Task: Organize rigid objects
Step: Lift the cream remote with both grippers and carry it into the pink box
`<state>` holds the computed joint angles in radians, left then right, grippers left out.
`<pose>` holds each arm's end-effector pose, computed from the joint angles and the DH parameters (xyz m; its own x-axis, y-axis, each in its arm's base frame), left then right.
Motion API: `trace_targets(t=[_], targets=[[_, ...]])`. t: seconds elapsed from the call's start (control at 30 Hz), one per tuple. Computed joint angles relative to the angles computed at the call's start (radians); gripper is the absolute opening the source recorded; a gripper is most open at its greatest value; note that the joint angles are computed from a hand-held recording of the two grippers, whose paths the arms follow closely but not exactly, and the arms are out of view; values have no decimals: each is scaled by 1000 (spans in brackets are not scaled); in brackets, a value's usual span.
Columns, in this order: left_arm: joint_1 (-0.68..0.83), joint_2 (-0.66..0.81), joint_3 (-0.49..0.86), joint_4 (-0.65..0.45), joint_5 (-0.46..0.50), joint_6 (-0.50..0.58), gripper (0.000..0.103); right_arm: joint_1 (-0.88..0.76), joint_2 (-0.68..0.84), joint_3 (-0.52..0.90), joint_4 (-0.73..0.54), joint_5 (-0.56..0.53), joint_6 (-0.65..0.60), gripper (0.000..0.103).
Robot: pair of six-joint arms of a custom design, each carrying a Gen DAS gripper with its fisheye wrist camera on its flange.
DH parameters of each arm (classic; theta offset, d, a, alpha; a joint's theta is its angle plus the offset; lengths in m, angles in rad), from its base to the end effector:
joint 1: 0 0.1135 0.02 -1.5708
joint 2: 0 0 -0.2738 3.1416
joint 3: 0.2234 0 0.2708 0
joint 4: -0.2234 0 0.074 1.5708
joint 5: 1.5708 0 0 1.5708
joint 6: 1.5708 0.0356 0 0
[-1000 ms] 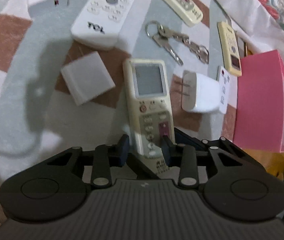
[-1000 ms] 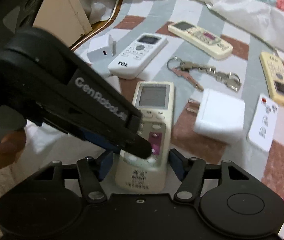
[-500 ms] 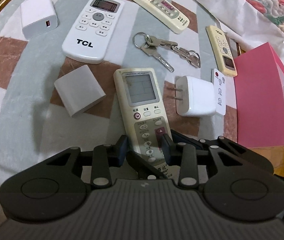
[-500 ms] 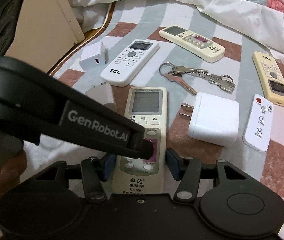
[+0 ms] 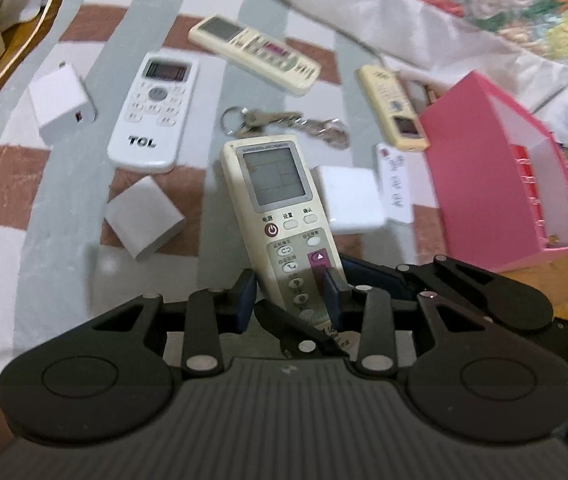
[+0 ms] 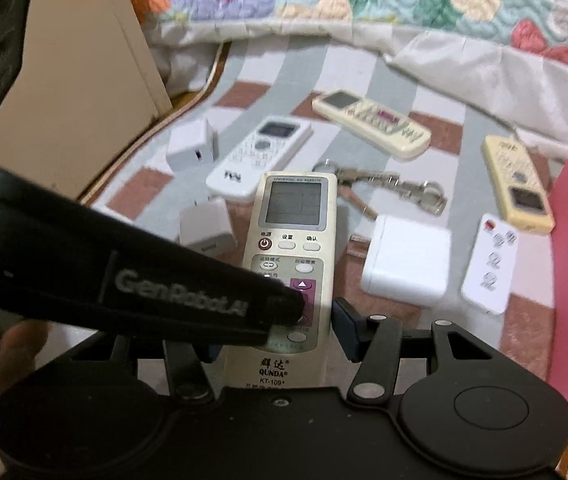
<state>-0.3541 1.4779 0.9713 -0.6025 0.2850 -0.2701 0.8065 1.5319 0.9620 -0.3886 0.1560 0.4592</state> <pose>0.2805 -0.1144 0.2136 -0.9294 0.0706 -0.3622 0.2099 0.9085 -0.3615 0.2302 0.2321 0.2058 -0.7963 -0.1979 -0.5716 -0.3328 0.9324 0.1408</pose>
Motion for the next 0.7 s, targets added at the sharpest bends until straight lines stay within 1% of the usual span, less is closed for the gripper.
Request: trace_targets(t=[0.07, 0.13, 0.23, 0.43, 0.57, 0.7], targets=[[-17, -29, 18, -35, -12, -18, 34, -3, -43, -11, -9, -2, -6, 59], [-69, -35, 58, -80, -66, -49, 34, -2, -79, -25, -15, 0, -8, 59], [-130, -44, 103, -127, -118, -61, 34, -1, -126, -34, -39, 18, -10, 59], [-189, -62, 206, -219, -115, -66, 34, -42, -295, -94, -78, 17, -25, 59], [-254, -53, 303, -268, -138, -73, 34, -76, -407, -101, -137, 39, -55, 59], [-330, -6, 428, -315, -165, -81, 34, -107, -494, -77, -223, 75, -83, 59]])
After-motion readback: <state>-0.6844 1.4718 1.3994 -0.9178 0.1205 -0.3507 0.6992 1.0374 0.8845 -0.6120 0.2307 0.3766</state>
